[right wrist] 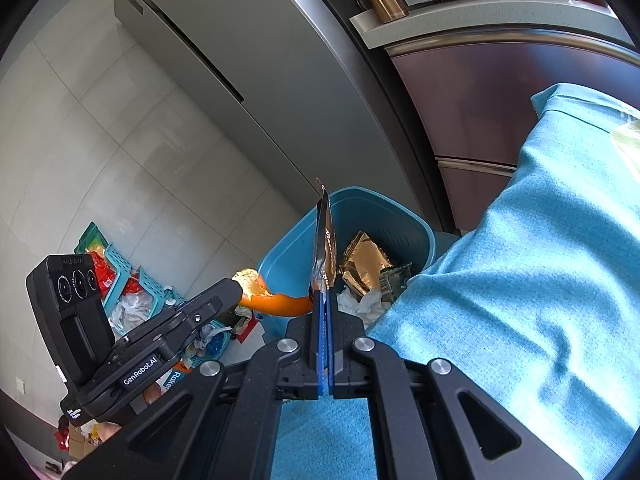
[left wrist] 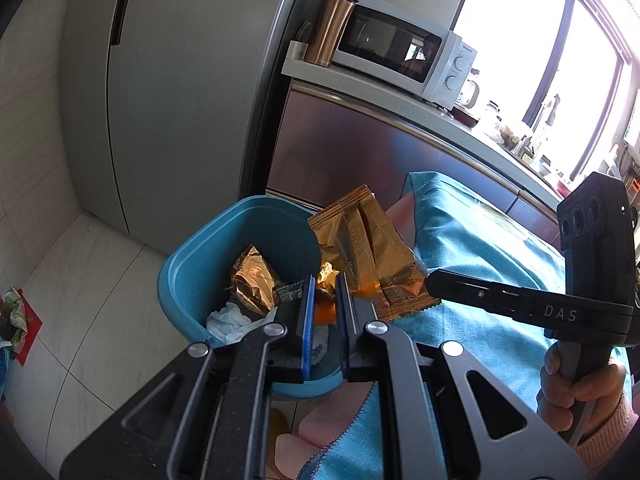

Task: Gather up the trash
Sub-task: 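Lower into the bin and open the left gripper while the right gripper opens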

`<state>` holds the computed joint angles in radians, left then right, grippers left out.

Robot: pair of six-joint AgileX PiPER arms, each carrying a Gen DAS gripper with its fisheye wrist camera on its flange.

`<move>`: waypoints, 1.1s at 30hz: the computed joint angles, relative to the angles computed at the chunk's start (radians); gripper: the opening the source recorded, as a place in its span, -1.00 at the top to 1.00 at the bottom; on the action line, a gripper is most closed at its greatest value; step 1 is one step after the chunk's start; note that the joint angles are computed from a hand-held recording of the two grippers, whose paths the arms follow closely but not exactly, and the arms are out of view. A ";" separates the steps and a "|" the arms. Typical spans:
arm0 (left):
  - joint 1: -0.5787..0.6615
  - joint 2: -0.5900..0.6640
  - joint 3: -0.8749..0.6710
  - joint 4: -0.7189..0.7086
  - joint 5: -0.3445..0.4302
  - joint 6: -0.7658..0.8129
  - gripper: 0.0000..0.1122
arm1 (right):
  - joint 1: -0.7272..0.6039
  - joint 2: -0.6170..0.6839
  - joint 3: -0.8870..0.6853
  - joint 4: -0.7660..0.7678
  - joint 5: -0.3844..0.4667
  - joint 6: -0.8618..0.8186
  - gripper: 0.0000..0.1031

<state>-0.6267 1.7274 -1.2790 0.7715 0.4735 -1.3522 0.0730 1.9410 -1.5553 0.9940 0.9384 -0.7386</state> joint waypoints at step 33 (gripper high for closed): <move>0.040 0.118 -0.080 -0.110 -0.009 0.096 0.82 | 0.085 0.063 -0.078 -0.112 -0.034 0.134 1.00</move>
